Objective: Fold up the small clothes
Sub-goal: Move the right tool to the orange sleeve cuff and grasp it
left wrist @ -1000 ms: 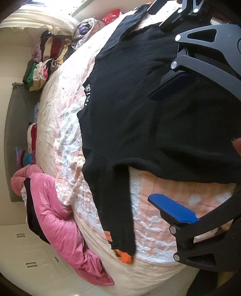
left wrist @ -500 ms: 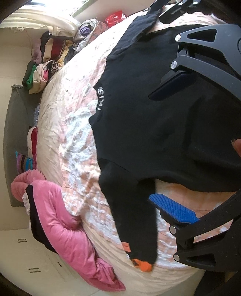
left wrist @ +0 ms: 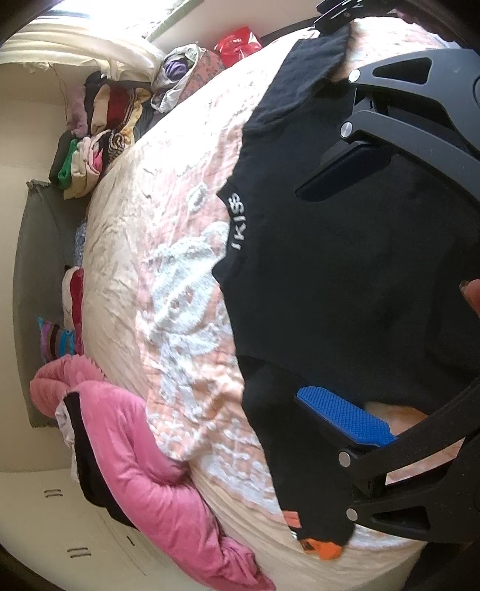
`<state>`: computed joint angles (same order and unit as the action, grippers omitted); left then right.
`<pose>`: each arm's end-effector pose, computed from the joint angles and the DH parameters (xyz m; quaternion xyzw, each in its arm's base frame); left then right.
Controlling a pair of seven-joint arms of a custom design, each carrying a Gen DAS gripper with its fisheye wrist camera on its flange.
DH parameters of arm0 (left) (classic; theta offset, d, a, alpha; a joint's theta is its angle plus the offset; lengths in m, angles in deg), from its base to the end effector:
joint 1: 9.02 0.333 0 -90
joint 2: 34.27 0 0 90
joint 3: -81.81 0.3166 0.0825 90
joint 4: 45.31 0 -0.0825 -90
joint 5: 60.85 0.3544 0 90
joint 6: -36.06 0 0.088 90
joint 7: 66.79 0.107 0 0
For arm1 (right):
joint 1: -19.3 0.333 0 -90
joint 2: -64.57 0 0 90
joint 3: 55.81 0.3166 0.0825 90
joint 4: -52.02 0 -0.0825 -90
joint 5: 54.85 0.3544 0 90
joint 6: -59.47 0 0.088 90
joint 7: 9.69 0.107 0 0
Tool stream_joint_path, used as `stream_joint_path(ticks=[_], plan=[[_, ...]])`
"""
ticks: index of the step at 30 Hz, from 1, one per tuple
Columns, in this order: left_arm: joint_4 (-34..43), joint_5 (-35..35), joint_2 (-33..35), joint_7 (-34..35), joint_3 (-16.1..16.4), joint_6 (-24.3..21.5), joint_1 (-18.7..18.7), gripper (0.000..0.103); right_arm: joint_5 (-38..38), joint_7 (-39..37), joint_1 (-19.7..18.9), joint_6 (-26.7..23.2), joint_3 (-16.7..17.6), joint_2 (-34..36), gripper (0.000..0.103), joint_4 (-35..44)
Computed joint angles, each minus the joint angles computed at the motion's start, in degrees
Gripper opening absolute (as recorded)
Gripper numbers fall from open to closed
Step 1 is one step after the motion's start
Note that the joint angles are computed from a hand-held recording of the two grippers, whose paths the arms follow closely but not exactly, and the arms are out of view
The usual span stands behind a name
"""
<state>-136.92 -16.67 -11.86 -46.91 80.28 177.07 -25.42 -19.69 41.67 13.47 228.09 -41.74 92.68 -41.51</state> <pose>0.6486 -0.2078 0.4697 -0.7805 0.5072 -0.2121 0.2976 0.6987 0.0305 0.4426 -0.6936 0.5756 -0.2156 0.3756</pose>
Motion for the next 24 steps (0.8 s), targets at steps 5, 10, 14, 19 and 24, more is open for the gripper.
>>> stream_joint_path(ticks=[5, 10, 14, 19, 24], plan=[[7.0, -1.4, 4.5, 2.7, 0.2, -0.7, -0.3, 0.094, -3.9, 6.9, 1.6, -0.4, -4.4, 3.0, 0.099, 4.7], [16.6, -5.0, 10.9, 7.3, 1.0, -2.9, -1.1, 0.094, -8.6, 14.6, 1.7, -1.6, -7.6, 6.2, 0.099, 9.2], [23.3, -6.7, 15.4, 9.5, 2.6, -5.5, -2.2, 0.094, -13.3, 21.9, 2.3, -2.8, -11.2, 8.9, 0.099, 12.8], [32.2, -11.7, 21.6, 13.8, 2.1, -6.2, -2.0, 0.094, -18.4, 30.6, 2.1, -5.3, -14.7, 12.2, 0.099, 17.0], [38.9, -16.7, 27.0, 19.3, 1.3, -4.2, -2.1, 0.094, -21.7, 37.9, 0.9, -7.3, -16.3, 14.3, 0.099, 18.9]])
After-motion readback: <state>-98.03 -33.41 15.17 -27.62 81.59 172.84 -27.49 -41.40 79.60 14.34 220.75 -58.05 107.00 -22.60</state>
